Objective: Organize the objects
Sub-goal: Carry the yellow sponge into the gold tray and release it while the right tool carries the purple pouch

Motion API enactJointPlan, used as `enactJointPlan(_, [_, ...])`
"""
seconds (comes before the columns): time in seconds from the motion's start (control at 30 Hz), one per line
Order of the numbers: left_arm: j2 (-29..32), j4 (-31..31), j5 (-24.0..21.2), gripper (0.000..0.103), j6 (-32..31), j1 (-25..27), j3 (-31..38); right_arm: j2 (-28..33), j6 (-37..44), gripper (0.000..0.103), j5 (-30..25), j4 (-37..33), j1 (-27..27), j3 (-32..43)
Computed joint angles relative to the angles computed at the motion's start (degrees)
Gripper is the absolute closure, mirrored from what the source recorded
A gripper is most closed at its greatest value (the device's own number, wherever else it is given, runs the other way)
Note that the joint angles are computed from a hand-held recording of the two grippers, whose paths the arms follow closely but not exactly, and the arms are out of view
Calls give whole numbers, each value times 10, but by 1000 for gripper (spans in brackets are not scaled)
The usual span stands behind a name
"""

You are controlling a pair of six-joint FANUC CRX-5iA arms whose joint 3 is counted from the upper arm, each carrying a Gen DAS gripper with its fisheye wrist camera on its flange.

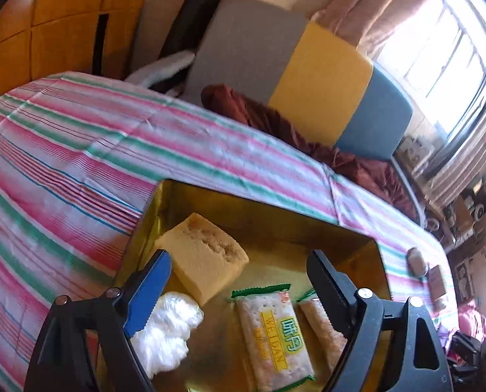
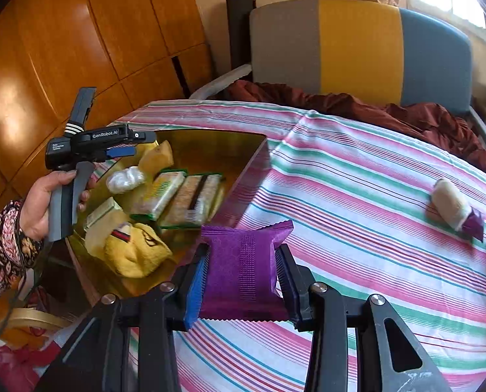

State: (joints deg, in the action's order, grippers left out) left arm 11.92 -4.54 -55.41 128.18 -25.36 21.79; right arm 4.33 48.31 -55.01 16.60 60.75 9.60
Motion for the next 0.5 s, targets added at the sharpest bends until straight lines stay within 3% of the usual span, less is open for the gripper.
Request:
enactJointPlan(0.1, [-28,-26,12,17,45,-13,-24,11,2,61,1,-8,0,16])
enactJointPlan(0.23, [-62,-4,42,18,59,-23,-75,33,3,61,-3,-8,2,43])
enactJointPlan(0.37, [-70,-97,16,18,101,-74,-59,62,17,61,-14,-15,4,81])
enactJointPlan(0.5, [-94,-166,24,18,156,-107,-71,102,43,61,-42,-24,4,135])
